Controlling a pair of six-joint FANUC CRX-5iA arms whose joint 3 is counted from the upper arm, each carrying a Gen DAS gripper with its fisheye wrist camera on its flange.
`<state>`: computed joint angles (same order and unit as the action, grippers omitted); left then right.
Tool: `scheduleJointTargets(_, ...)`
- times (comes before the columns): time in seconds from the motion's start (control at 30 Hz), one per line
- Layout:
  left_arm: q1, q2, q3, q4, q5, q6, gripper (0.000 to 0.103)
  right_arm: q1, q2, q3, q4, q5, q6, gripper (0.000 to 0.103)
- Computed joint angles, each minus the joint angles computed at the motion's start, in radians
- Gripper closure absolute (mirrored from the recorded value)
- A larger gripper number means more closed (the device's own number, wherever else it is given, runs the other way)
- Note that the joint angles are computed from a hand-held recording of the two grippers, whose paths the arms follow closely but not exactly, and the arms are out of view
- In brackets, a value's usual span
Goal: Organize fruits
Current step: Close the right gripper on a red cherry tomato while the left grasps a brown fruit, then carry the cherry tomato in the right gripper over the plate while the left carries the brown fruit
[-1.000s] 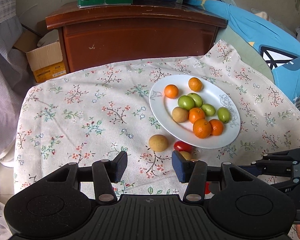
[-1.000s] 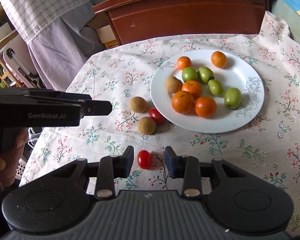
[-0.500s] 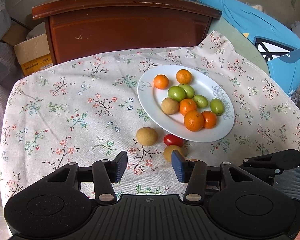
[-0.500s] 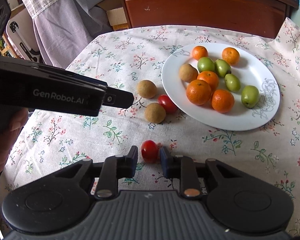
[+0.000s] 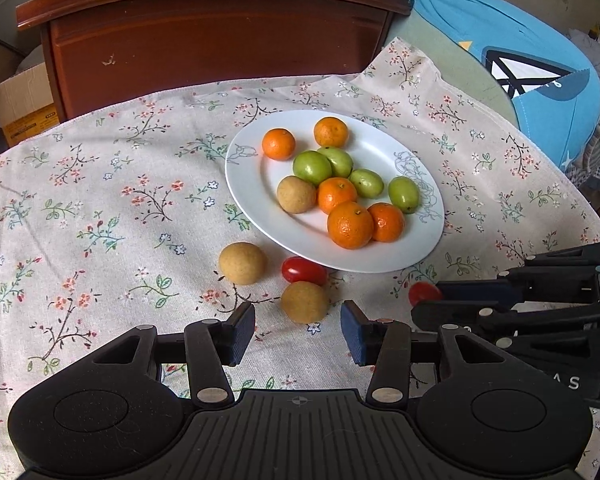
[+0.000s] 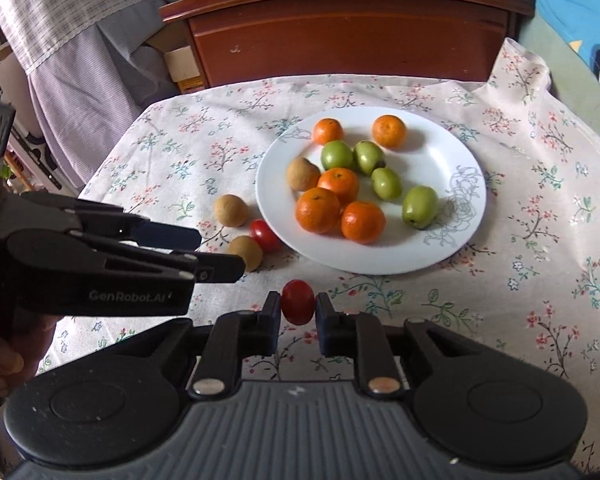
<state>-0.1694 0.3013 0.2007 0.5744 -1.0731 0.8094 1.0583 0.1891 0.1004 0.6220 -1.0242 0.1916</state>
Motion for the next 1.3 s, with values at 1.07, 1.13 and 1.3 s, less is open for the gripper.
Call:
scheduleJointTargets(1.07, -0.024, -0.022, -0.052, 0.174, 0.176, -0.108, 0.077, -0.051, -0.084, -0.118, 0.232, 0.076, -0.262, 0.084)
scheduleJointTargets(1.13, -0.026, -0.013, -0.043, 0.188, 0.192, -0.104, 0.077, -0.061, -0.086, -0.13, 0.274, 0.077, -0.296, 0.085)
scheduleJointTargets(1.3, -0.032, 0.017, -0.011, 0.192, 0.219, -0.087, 0.077, -0.087, -0.078, -0.142, 0.323, 0.082, -0.36, 0.084)
